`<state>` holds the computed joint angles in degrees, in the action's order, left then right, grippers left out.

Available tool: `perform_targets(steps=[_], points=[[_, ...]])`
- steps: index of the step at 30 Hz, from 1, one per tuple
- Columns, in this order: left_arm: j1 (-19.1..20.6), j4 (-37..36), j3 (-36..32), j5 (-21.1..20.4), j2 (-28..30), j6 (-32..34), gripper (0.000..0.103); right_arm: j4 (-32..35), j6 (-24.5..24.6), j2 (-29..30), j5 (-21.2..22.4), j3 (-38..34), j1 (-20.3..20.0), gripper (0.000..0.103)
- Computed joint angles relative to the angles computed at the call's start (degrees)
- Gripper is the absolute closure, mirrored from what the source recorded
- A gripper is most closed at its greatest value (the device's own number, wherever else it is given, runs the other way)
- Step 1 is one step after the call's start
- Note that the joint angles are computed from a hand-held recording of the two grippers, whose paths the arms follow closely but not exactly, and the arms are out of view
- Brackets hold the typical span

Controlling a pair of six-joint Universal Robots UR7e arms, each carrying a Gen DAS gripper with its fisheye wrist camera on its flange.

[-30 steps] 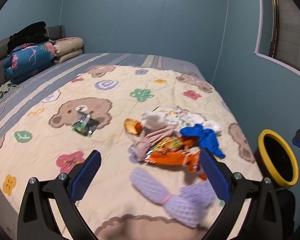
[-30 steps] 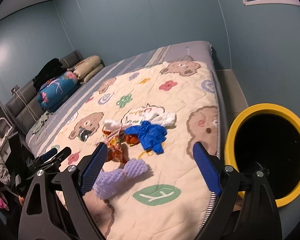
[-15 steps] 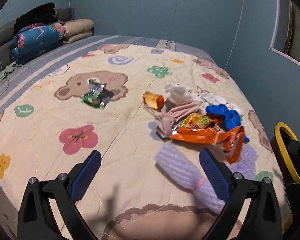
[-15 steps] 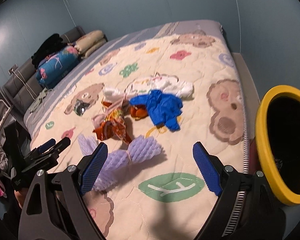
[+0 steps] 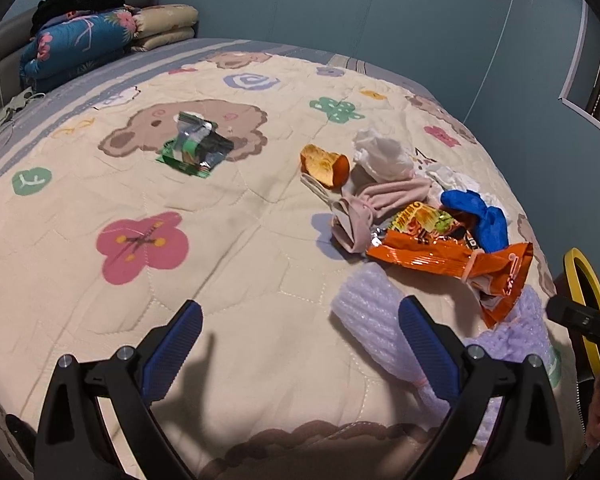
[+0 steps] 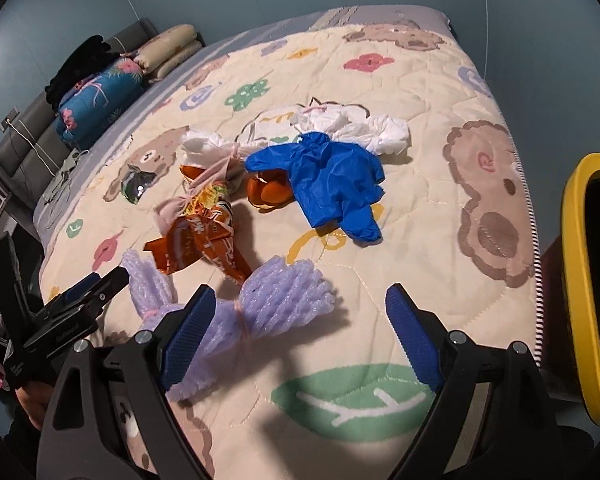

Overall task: Collect trash
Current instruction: 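Close the left gripper on one end of the lavender foam sleeve while the right gripper grasps the other end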

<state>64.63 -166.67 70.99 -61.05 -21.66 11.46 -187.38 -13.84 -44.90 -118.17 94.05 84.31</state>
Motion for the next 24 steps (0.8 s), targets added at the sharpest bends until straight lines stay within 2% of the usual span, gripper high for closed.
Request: perform_targets(steps=[7, 12, 14, 16, 20, 24], points=[[0.38, 1.11, -1.09, -1.34, 0.99, -0.08, 0.01, 1.24, -1.07, 2.18, -0.61, -2.46, -0.43, 0.02], [0.83, 2.45, -0.78, -4.15, 0.89, 0.07, 0.031, 3.45, -1.07, 2.12, 1.38, -2.03, -1.08, 0.027], [1.14, 3.64, -0.8, -6.14, 0.71, -0.47, 0.04, 4.59, -0.81, 1.87, 2.54, -1.83, -1.33, 0.032], [1.27, 4.63, -1.08, -7.58, 0.74, -0.54, 0.047, 5.08, -1.04, 1.66, 3.53, -1.59, -1.36, 0.042], [1.38, 6.68, -1.53, -10.36, 0.71, -0.35, 0.071, 5.56, -2.67, 1.77, 3.94, -1.55, -0.97, 0.055], [0.79, 5.15, -1.0, -9.46, 1.08, 1.72, 0.076, 6.8, -2.65, 1.33, 5.15, -1.32, -1.16, 0.069]])
